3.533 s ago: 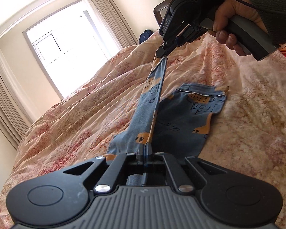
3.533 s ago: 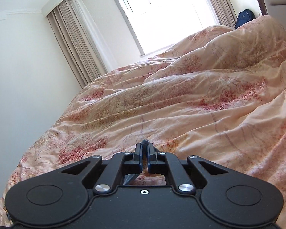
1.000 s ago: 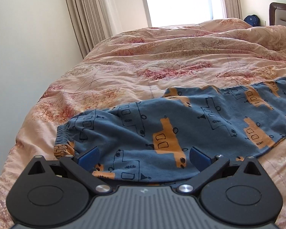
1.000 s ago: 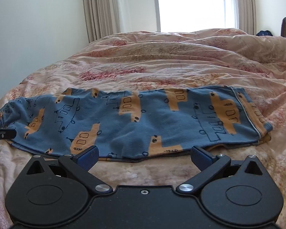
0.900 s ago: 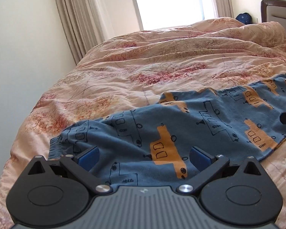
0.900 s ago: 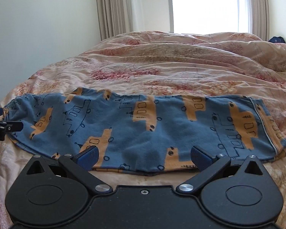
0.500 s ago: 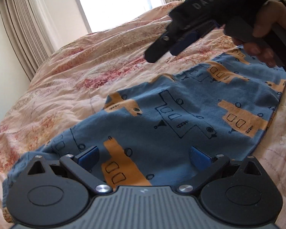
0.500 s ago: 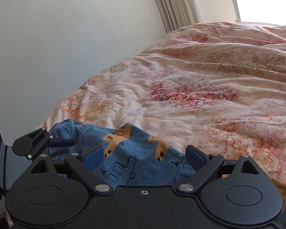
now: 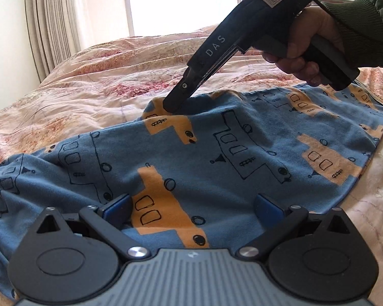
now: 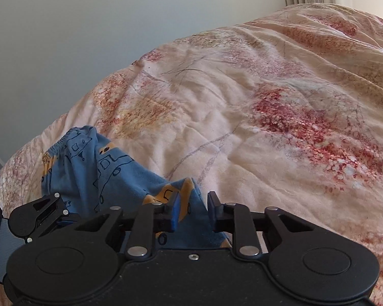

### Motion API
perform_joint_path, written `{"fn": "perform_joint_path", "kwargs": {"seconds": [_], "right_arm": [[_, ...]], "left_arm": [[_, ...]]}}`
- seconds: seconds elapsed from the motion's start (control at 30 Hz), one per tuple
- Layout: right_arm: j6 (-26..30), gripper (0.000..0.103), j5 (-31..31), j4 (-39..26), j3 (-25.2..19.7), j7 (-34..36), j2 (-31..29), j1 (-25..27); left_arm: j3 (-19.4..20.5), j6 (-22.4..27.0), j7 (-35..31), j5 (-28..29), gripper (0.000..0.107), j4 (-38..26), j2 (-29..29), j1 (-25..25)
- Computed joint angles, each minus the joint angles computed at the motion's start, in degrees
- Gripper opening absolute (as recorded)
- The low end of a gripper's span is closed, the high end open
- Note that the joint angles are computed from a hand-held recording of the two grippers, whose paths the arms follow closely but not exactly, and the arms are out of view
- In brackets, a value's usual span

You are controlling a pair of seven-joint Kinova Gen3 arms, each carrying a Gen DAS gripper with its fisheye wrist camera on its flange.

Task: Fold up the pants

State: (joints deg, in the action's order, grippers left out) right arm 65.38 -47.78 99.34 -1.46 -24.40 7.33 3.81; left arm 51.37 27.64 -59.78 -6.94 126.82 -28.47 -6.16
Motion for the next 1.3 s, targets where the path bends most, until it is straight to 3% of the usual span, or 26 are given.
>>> {"fn": "perform_joint_path", "kwargs": {"seconds": [0.03,0.17,0.23,0.3,0.37,0.4,0.57,0.67,0.77,0.83,0.97,1.0,1.03,1.1,1.2,1.3], "right_arm": [[0.5,0.008,0.5,0.0,-0.1,0.7,-0.3,0.0],[2.5,0.008,2.2,-0.4,-0.1,1.9,-1.6,-0.6],[0.7,0.022,3.0,-0.2,-0.2,0.4,-2.0,-1.7],[-0.7,0.026,2.6,-0.3,-1.1,-1.5,-1.5,-1.4],[-2.4,0.018,2.3,-0.4,-4.9,-3.7,-0.7,1.4],[-4.4,0.003,2.3,0.2,-6.0,-4.4,-0.8,1.5],[-16.0,0.001,5.2,3.9,-1.3,-5.8,-5.1,-7.2],[-20.4,0.000,7.3,4.5,-1.4,-8.3,-5.3,-8.7],[-20.3,0.001,4.0,5.1,-1.7,-7.3,-5.2,-6.7],[-23.5,0.025,2.8,7.7,-0.4,-5.9,-7.9,-7.8],[-30.8,0.056,-3.1,16.4,6.9,0.4,-16.0,-13.2],[-33.1,0.072,-3.8,19.1,6.9,1.6,-18.4,-12.9],[-35.2,0.079,-3.9,21.7,6.1,3.3,-20.7,-11.6],[-39.8,0.081,-6.3,26.8,2.4,5.7,-24.7,-7.3],[-46.8,0.086,-8.7,33.2,-5.0,4.8,-29.3,-1.1],[-53.4,0.087,-15.2,37.6,-8.9,7.3,-31.5,-3.0]], "left_arm": [[0.0,-0.1,0.0,0.0,0.103,0.1,-0.1,0.0],[0.4,-0.4,0.0,0.2,0.103,0.3,-0.6,-0.4],[0.4,-0.4,-0.2,0.4,0.103,0.3,-0.8,-0.5],[0.6,-0.3,-0.3,0.5,0.103,0.3,-0.9,-0.7],[0.8,-0.4,-0.5,0.7,0.103,0.2,-0.9,-0.9],[0.7,-0.5,-0.5,0.8,0.103,0.3,-1.0,-0.9],[0.8,-0.5,-1.0,1.2,0.103,0.4,-1.2,-1.0],[0.7,-0.3,-1.2,1.4,0.103,0.2,-1.1,-1.0],[-1.1,1.9,-3.7,3.4,0.103,-1.2,-1.1,-0.3],[-0.3,6.6,-3.3,4.0,0.103,-3.9,-3.1,-2.6],[5.5,15.7,3.8,-1.8,0.103,-9.2,-13.4,-12.9],[5.7,17.0,4.8,-1.8,0.103,-10.0,-15.1,-15.0],[5.1,17.2,4.9,-0.9,0.103,-10.4,-16.3,-17.1],[5.2,17.5,4.0,1.6,0.103,-11.0,-17.3,-22.1],[8.9,17.2,2.0,3.2,0.103,-11.7,-17.1,-28.6],[13.2,18.2,-1.3,4.4,0.103,-12.6,-17.4,-33.5]]}}
